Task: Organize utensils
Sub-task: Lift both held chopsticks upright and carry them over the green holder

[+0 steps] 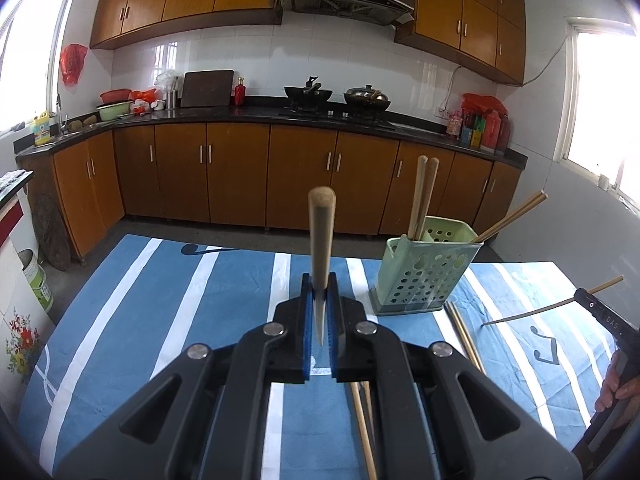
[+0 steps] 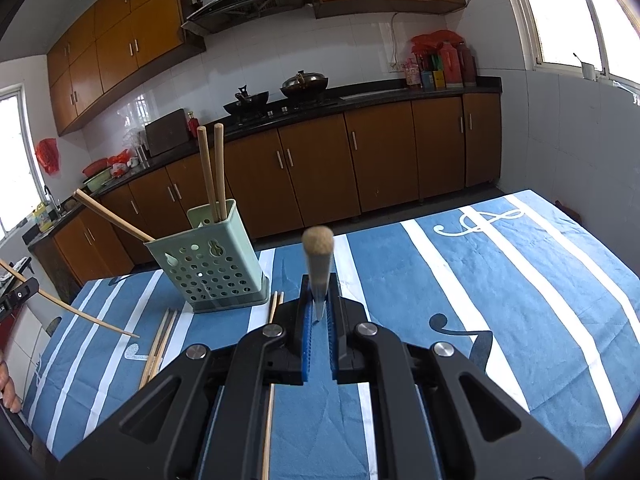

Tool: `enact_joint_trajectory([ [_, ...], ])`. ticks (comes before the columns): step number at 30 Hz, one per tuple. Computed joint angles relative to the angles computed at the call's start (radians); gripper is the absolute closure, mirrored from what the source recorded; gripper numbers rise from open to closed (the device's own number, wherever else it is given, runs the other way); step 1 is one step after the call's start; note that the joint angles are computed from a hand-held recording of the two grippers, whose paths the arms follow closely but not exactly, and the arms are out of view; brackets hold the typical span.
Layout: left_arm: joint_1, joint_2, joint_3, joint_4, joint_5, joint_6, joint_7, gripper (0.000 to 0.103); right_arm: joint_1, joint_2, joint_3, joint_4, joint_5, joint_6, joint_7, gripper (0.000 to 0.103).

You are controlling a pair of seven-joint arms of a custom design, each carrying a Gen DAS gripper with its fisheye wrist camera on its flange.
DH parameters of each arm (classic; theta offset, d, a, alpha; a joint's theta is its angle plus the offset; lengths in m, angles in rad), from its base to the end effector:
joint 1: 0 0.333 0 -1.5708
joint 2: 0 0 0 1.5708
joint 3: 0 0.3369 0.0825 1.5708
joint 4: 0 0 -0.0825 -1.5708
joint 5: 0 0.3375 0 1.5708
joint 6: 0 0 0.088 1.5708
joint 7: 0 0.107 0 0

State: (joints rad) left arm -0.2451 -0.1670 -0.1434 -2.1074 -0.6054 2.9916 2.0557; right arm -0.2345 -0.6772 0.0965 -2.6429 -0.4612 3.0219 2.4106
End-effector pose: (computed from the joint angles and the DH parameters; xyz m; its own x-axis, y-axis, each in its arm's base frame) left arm 0.4778 -0.1588 0.6454 -0.3926 -0.9122 0.1177 -0.4804 0.0942 -0.8720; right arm 0.3343 -0.0032 0.6070 -0.3698 -0.8961 -0.2456 -0.3749 0.3857 -0.8430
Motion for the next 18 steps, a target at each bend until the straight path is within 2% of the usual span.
enact_joint_trajectory([
  [7,-0.071,-0.015,0.033,0.080,-0.174,-0.069,0.159,0.096,0.087,0.006,-0.059,0.080,0.042,0.058,-0.059,0.096],
  [11,-0.086,-0.007,0.019,0.150,-0.239,-0.095,0.226,0.096,0.152,0.028,-0.091,0.140,0.085,0.102,-0.105,0.096],
  [14,-0.089,0.008,-0.001,0.199,-0.260,-0.097,0.250,0.096,0.129,0.056,-0.062,0.185,0.100,0.141,-0.115,0.096],
  [18,-0.093,0.051,-0.034,0.268,-0.275,-0.038,0.246,0.096,0.059,0.111,-0.005,0.246,0.107,0.189,-0.109,0.096],
])
